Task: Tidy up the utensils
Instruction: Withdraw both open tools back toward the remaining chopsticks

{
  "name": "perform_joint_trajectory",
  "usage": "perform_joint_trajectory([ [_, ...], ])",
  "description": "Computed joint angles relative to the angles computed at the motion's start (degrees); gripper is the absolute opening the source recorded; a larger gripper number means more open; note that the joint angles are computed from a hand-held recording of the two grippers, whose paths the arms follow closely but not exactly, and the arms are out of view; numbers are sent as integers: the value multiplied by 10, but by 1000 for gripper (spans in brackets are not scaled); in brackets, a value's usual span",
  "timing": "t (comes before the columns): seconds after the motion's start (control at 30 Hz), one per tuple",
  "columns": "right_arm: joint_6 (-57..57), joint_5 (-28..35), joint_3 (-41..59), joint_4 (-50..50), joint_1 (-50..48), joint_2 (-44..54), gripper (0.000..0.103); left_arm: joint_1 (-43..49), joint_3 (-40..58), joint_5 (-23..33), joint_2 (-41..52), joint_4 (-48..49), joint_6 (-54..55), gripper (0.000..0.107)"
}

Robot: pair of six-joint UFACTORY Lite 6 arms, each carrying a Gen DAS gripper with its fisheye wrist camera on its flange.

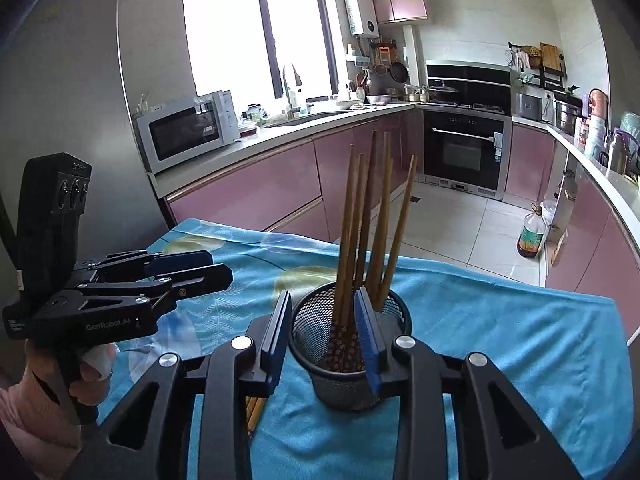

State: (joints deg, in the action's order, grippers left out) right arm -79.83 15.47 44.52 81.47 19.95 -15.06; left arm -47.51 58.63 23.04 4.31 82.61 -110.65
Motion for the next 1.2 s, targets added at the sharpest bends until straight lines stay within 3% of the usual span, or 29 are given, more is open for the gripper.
perform_joint_trajectory([
  [0.2,26,-2,-45,-31,42,-55,36,-30,-98,50,-72,28,-58,61],
  [0.33,41,-33,-71,-47,80,-61,39,-38,-138,59,-92,23,-68,65],
  [0.43,11,-31,-84,-6,92,-41,39,-36,-156,46,-90,21,-78,65],
  [1.2,-136,-28,-115,167,103,59,39,-35,-105,-39,83,9,-98,66],
])
